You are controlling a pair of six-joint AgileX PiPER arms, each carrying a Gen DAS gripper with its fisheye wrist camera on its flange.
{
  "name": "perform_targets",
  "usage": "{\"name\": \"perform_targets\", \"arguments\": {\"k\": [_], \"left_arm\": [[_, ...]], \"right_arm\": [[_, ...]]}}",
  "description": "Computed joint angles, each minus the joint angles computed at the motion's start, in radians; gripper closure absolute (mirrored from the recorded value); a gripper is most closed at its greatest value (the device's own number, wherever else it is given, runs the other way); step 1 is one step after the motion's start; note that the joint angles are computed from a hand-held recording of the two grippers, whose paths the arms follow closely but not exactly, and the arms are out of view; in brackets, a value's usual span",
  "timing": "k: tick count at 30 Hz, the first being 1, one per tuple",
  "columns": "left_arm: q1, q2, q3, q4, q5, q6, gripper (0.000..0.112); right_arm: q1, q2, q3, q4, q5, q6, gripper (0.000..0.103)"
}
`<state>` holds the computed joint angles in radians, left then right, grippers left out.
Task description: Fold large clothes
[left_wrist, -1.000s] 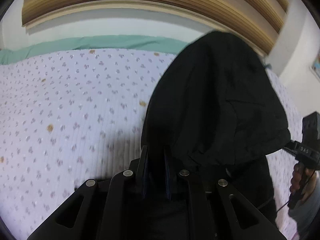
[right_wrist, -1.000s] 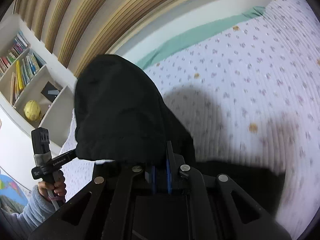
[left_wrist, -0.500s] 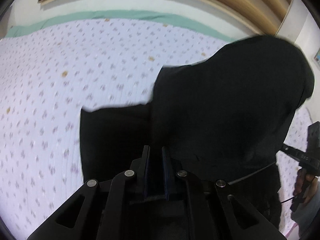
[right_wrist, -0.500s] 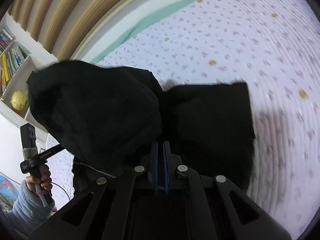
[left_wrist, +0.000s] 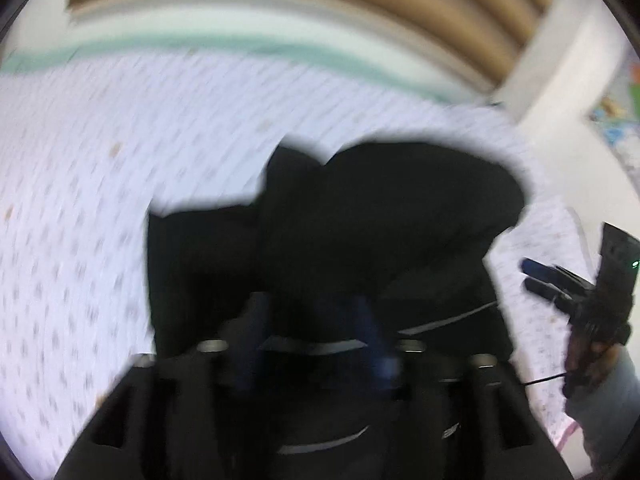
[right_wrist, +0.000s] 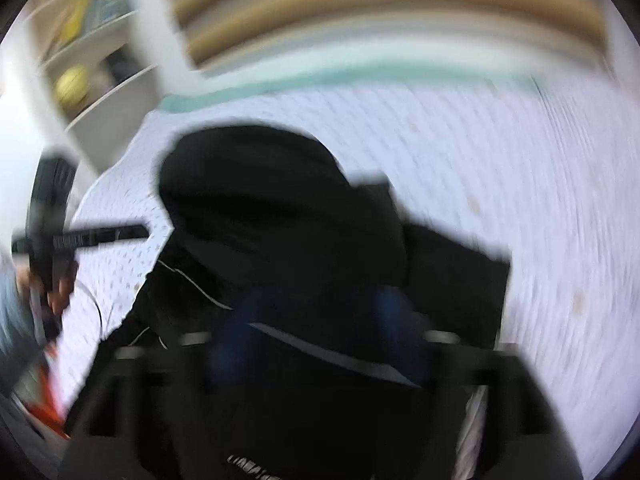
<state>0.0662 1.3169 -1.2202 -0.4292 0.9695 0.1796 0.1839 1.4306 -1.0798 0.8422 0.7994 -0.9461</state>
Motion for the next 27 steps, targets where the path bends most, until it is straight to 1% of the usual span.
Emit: {"name": "perform_targets", "arguments": {"k": [1, 2, 3, 4, 5, 6, 8, 9, 10, 11, 12, 13, 14, 15, 16, 17, 19, 21, 22, 24, 25, 27], "left_arm": [[-0.008, 0.010, -0.032, -0.024, -0.008, 0.032, 0.054], [-0.022, 0.027, -0.064, -0.037, -0.014, 0.066, 0.051], [-0.038, 0.045, -0.091, -0.034, -0.019, 0.093, 0.046], [-0.056, 0.066, -0.114, -0.014, -0.024, 0.114, 0.044], [-0.095, 0.093, -0.133, 0.043, -0.040, 0.113, 0.044], [-0.123, 0.133, -0.163, 0.092, -0.047, 0.109, 0.044], [-0.130, 0.201, -0.204, 0.098, -0.035, 0.141, 0.044], [-0.145, 0.214, -0.215, 0.098, -0.028, 0.139, 0.044], [-0.143, 0.238, -0.234, 0.086, -0.011, 0.161, 0.044], [-0.152, 0.265, -0.248, 0.115, -0.017, 0.156, 0.048], [-0.170, 0.281, -0.261, 0.164, -0.032, 0.132, 0.066], [-0.186, 0.299, -0.272, 0.209, -0.044, 0.114, 0.079], [-0.199, 0.325, -0.291, 0.235, -0.052, 0.092, 0.093], [-0.198, 0.344, -0.311, 0.243, -0.056, 0.076, 0.095], [-0.212, 0.356, -0.333, 0.271, -0.068, 0.029, 0.100], [-0.225, 0.368, -0.375, 0.304, -0.065, -0.026, 0.102], [-0.233, 0.344, -0.374, 0.342, -0.104, -0.096, 0.105], [-0.231, 0.302, -0.349, 0.346, -0.120, -0.104, 0.105], [-0.225, 0.267, -0.311, 0.328, -0.116, -0.077, 0.105], [-0.222, 0.223, -0.250, 0.315, -0.086, -0.056, 0.105], [-0.227, 0.180, -0.184, 0.313, -0.067, -0.060, 0.105], [-0.252, 0.095, -0.053, 0.316, -0.052, -0.079, 0.105]], "right_arm": [[0.024, -0.004, -0.013, 0.010, -0.023, -0.044, 0.021], [0.052, 0.003, -0.034, 0.001, -0.049, -0.058, 0.021], [0.088, 0.024, -0.066, -0.034, -0.085, -0.054, 0.021], [0.125, 0.054, -0.103, -0.087, -0.114, -0.019, 0.021], [0.145, 0.088, -0.139, -0.125, -0.126, 0.006, 0.021], [0.162, 0.139, -0.190, -0.158, -0.124, 0.023, 0.021], [0.178, 0.210, -0.258, -0.177, -0.091, 0.035, 0.021], [0.165, 0.253, -0.296, -0.137, -0.050, 0.013, 0.026], [0.142, 0.297, -0.338, -0.084, 0.004, -0.003, 0.034], [0.132, 0.340, -0.387, -0.070, 0.051, 0.019, 0.055], [0.126, 0.379, -0.438, -0.082, 0.083, 0.068, 0.066], [0.119, 0.402, -0.472, -0.096, 0.090, 0.086, 0.071], [0.127, 0.417, -0.499, -0.114, 0.085, 0.099, 0.078], [0.138, 0.425, -0.522, -0.137, 0.071, 0.109, 0.082], [0.151, 0.425, -0.536, -0.163, 0.047, 0.122, 0.083], [0.166, 0.427, -0.556, -0.182, 0.026, 0.140, 0.084], [0.170, 0.394, -0.535, -0.156, -0.011, 0.120, 0.085], [0.169, 0.347, -0.470, -0.097, -0.045, 0.035, 0.086], [0.168, 0.332, -0.445, -0.078, -0.045, 0.004, 0.086], [0.149, 0.279, -0.345, -0.020, -0.006, -0.063, 0.086], [0.143, 0.248, -0.286, -0.007, 0.009, -0.081, 0.086], [0.149, 0.170, -0.139, -0.006, -0.001, -0.117, 0.086]]}}
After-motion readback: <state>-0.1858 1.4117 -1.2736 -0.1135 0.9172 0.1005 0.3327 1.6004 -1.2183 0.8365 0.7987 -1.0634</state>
